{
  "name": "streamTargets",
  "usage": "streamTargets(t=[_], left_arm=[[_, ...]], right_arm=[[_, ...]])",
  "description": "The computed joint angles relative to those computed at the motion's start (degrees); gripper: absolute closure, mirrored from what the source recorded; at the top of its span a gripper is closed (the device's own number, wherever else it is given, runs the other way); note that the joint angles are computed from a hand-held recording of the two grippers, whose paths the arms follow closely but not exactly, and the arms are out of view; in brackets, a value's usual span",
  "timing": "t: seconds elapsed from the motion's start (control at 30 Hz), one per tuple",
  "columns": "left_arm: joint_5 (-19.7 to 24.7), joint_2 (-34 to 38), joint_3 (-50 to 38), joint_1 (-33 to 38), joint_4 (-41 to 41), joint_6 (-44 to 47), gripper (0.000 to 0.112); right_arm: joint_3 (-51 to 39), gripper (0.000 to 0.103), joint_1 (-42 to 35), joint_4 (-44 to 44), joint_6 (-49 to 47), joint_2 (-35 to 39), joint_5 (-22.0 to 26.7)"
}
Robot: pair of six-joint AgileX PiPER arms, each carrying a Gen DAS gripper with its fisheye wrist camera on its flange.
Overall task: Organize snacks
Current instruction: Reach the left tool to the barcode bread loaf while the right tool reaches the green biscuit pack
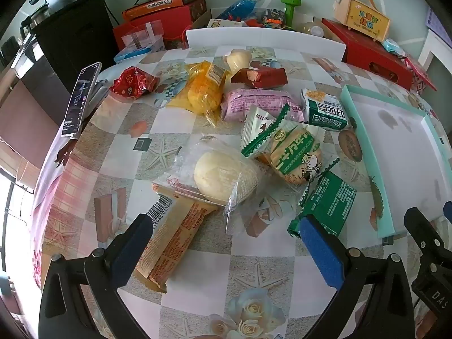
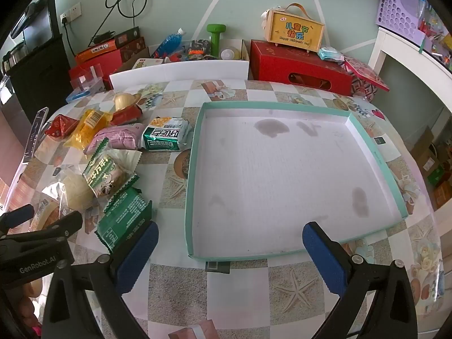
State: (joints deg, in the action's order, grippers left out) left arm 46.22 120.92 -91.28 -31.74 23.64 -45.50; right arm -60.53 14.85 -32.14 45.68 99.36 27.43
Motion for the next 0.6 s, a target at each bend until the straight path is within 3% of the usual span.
streamTargets(t=[0.6], left_arm=[[-0.23,-0.07,0.35,-0.03,0.04,-0.18,0.009]], right_arm=[[-0.18,0.0,0.05,0.47,-0.46,0.09,0.38]])
